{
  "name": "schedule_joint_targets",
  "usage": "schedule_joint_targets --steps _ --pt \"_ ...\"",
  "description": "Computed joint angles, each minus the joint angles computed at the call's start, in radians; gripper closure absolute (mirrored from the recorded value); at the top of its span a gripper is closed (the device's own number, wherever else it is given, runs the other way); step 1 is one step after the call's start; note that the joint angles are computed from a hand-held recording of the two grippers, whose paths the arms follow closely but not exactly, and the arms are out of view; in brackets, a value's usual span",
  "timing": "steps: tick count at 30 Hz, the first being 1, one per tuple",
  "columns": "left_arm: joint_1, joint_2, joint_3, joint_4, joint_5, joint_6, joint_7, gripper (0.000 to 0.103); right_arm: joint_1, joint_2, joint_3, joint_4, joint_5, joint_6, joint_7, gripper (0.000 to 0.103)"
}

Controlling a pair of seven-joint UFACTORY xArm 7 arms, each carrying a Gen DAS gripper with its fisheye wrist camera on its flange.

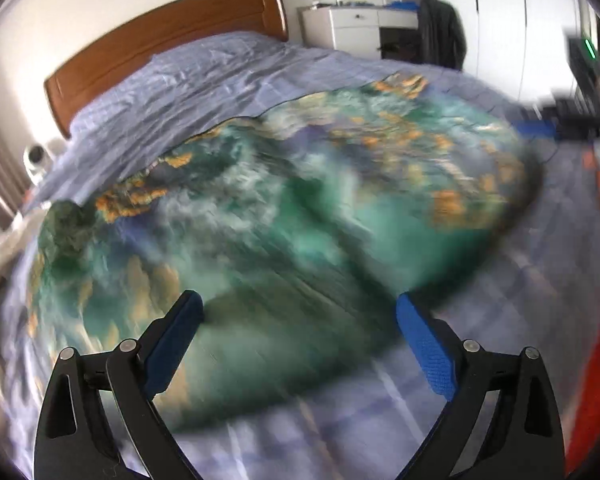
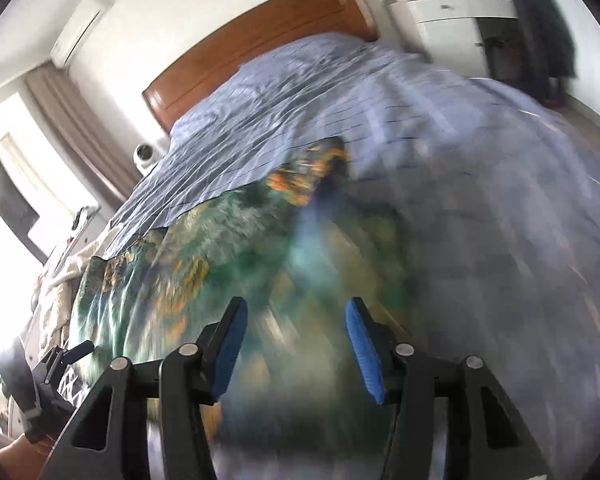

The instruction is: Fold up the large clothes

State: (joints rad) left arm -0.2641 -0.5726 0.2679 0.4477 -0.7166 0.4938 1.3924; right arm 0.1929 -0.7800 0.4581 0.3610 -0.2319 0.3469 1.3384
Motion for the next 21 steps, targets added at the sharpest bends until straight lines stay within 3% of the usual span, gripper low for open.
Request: schedule_joint_targets --steps 1,3,6,9,12,14,18,19,21 --pt "0.002 -0.012 0.009 0.006 -0.010 0.033 -0.020 0.005 0.039 -0.074 0.025 -0.022 0.024 0.073 0.039 0.038" --pt "-0.015 -0.024 0.023 0.023 -0.057 0.083 -0.043 0.005 0.105 -0.146 0.055 -0.052 0.060 0.112 0.105 0.036" --pt "-0.067 0.000 -0.002 0.019 -0.136 0.051 0.004 0.005 0.144 -0.151 0.101 -0.096 0.093 -0.026 0.217 0.034" --pt "-0.105 0.084 -0.061 0.010 -0.169 -0.033 0.056 0.003 0.067 -0.079 0.144 -0.156 0.130 -0.234 0.367 0.034" --pt "-0.140 0.096 -0.076 -0.034 -0.226 -0.128 0.121 0.000 -0.005 0.030 0.169 -0.182 0.157 -0.341 0.458 0.033" --pt "-0.145 0.087 -0.075 -0.045 -0.234 -0.139 0.130 0.000 -0.094 0.031 0.249 -0.192 0.160 -0.409 0.514 0.028" --pt "-0.129 0.105 -0.066 -0.023 -0.214 -0.094 0.122 0.000 -0.364 -0.005 0.502 -0.218 0.263 -0.608 0.720 0.023" --pt "-0.110 0.096 -0.075 -0.023 -0.188 -0.075 0.107 0.000 -0.403 0.003 0.541 -0.216 0.280 -0.617 0.745 0.027" --pt "-0.036 0.076 -0.088 0.010 -0.080 0.042 0.011 0.002 -0.401 0.000 0.540 -0.186 0.261 -0.524 0.725 0.056"
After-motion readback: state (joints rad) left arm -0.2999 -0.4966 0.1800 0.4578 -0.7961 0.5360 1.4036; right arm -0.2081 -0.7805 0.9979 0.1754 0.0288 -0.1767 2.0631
